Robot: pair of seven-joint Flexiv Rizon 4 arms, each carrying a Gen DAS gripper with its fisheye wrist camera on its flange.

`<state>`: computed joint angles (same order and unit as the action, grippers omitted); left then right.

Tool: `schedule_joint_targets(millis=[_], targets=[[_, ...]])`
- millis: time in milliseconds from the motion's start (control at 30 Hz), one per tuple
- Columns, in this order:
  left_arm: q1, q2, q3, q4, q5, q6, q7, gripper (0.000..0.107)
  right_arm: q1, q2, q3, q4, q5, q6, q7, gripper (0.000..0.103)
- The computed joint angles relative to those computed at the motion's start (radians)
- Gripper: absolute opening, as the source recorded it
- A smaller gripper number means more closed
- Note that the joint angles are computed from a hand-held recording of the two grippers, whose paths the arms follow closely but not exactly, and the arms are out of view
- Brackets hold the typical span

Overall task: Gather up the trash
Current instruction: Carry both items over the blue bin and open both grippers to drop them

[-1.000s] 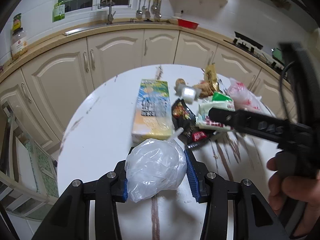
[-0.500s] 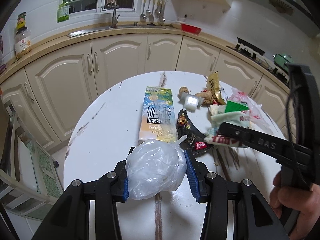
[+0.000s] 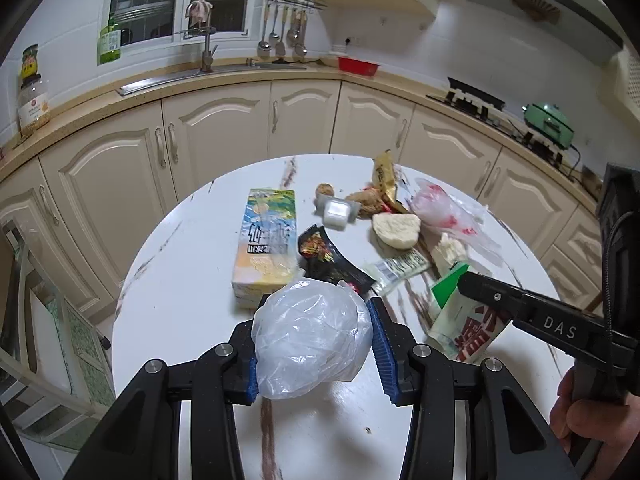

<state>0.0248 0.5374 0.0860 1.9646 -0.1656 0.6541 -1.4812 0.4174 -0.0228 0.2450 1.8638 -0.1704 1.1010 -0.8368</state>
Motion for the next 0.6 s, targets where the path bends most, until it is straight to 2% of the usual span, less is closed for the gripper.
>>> schedule_joint_targets(millis=[233, 400, 600], targets=[[-0.008, 0.020, -0.022, -0.007, 0.018, -0.021, -0.019, 0.041, -0.004, 0.032, 0.007, 0.034, 0.044, -0.014, -0.038, 0.017], [-0.014, 0.026, -0.027, -0.013, 0.027, -0.033, -0.026, 0.041, 0.007, 0.022, 0.010, 0.016, 0.078, -0.077, -0.099, 0.023], [-0.020, 0.031, -0.029, -0.019, 0.030, -0.031, -0.029, 0.041, 0.012, 0.039, 0.017, 0.029, 0.097, -0.058, -0.134, 0.019]])
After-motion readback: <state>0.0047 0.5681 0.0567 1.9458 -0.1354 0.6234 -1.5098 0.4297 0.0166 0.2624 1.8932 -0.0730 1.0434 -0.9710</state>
